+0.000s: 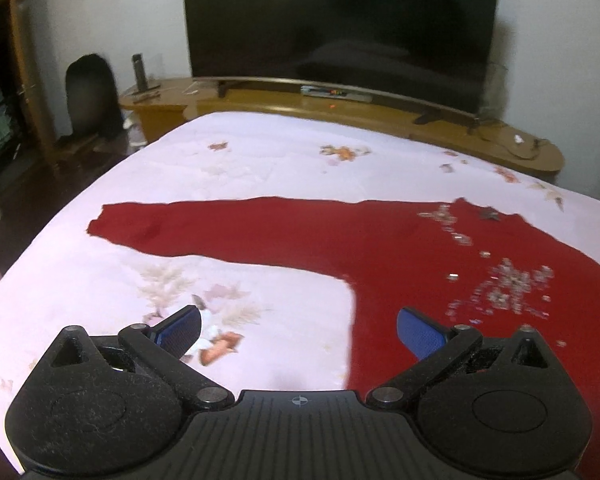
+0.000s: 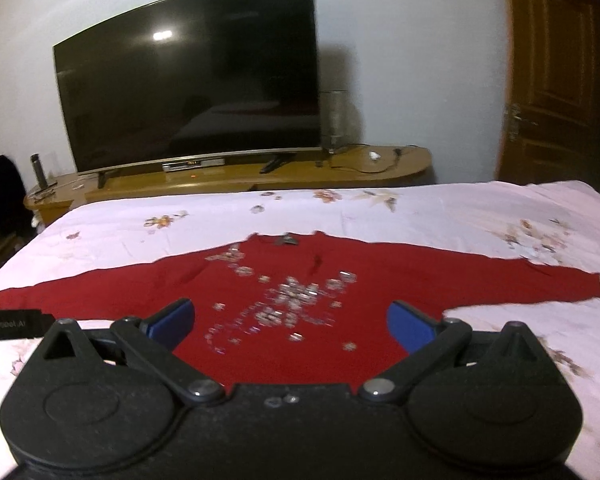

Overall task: Fold small clothes
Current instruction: 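Move the left tool to the sweater sleeve cuff and close on it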

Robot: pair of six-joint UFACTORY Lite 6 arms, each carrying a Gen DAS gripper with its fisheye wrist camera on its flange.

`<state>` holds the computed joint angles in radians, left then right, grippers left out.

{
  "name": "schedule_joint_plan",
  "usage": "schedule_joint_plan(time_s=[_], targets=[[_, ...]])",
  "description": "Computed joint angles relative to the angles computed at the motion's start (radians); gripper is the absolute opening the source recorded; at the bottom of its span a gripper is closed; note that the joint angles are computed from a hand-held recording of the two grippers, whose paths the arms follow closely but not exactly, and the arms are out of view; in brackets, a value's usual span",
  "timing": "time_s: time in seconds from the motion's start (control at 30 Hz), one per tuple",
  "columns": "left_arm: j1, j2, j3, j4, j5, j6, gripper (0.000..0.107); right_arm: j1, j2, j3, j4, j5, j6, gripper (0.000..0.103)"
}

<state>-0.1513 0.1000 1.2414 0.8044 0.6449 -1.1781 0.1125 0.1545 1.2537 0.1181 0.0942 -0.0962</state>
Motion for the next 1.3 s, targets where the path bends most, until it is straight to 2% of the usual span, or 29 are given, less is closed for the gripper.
schedule_joint_plan(time_s=[0.07,0.23,0.37,0.53,0.63,0.77,1.07,1.3], targets=[[0.055,0.025,0.003,-0.019,-0.031,0.043,0.103,0.038,0.061,0.058,-0.125,0.001,0.133,0.103],[0.211,0.095,0.014,-0.083,-0.125,0.164,0.103,0.118,0.194,0.185,-0.278,0.007,0.313,0.103],[0.332,0.173,0.044,-0.139,-0.197,0.246,0.103,0.188,0.302,0.295,-0.532,0.025,0.581,0.102],[0.458,0.300,0.140,-0.241,-0.238,0.383,0.103,0.251,0.431,0.431,-0.649,0.068,0.720,0.102],[0.530,0.389,0.219,-0.375,-0.251,0.520,0.103,0.278,0.505,0.514,-0.711,0.102,0.788,0.102],[0.622,0.515,0.337,-0.616,-0.254,0.737,0.103,0.312,0.597,0.628,-0.731,0.151,0.813,0.102],[0.732,0.727,0.552,-0.849,-0.222,0.932,0.102,0.369,0.772,0.854,-0.666,0.229,0.746,0.102],[0.780,0.865,0.699,-1.034,-0.235,1.056,0.102,0.385,0.891,1.022,-0.612,0.290,0.685,0.102]])
